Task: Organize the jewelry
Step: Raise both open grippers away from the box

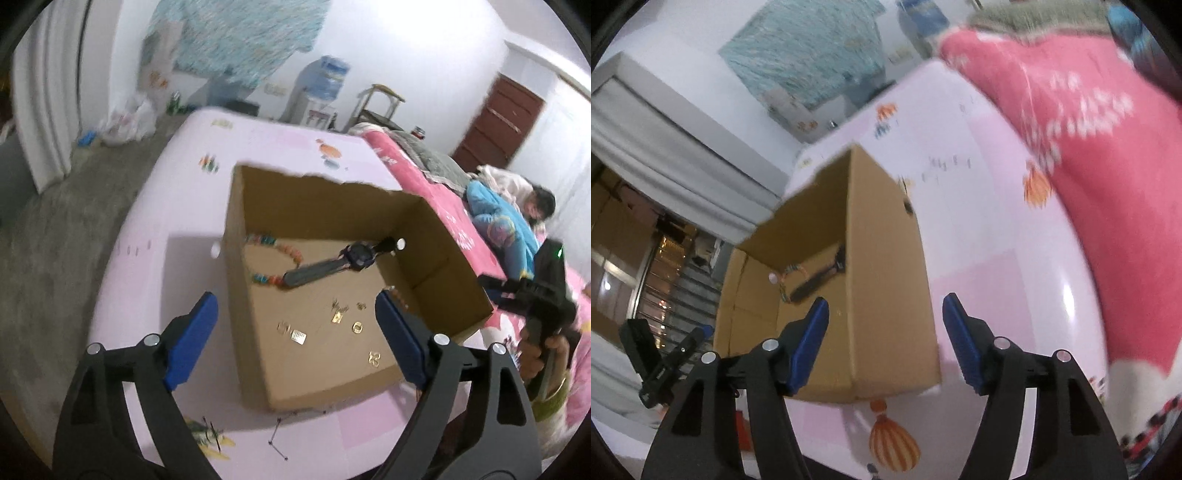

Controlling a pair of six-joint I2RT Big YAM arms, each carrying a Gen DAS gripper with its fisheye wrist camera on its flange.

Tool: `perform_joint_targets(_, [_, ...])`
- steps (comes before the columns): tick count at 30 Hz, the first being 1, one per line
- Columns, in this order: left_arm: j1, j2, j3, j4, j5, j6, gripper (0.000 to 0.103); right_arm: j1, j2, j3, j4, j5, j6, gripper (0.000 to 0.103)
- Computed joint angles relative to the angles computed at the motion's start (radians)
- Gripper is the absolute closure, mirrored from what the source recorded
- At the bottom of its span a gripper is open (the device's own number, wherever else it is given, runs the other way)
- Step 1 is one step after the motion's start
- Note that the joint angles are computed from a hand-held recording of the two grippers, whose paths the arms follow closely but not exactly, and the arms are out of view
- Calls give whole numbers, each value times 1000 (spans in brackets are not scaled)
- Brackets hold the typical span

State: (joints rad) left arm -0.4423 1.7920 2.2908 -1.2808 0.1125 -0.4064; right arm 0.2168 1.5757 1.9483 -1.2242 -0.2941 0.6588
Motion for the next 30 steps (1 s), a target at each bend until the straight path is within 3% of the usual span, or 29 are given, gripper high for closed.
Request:
perform_joint_targets(2, [13,-2,-27,-15,46,-48,20,8,10,-3,-17,-24,-2,40])
perform_joint_targets(6, [30,-6,-93,9,205,-119,20,21,12,-21,2,-116,-5,39])
perform_joint_targets(7, [28,-8,-102,14,218,-130,20,33,20,-3,-22,-83,-26,39])
perform_joint_targets(15, [1,-24,-122,20,157,-128,20,62,60,82,-104,-12,-68,39])
perform_joint_targets(20, [-12,-31,-119,5,127,-106,20,60,22,38,-82,-12,-64,39])
perform_joint_targets(24, [-10,-51,-144,11,166,-107,20,66,-11,7,-87,20,-63,39])
perform_joint_targets(30, [-19,-51,-144,5,153,-64,20,56,-34,-21,-66,3,-46,39])
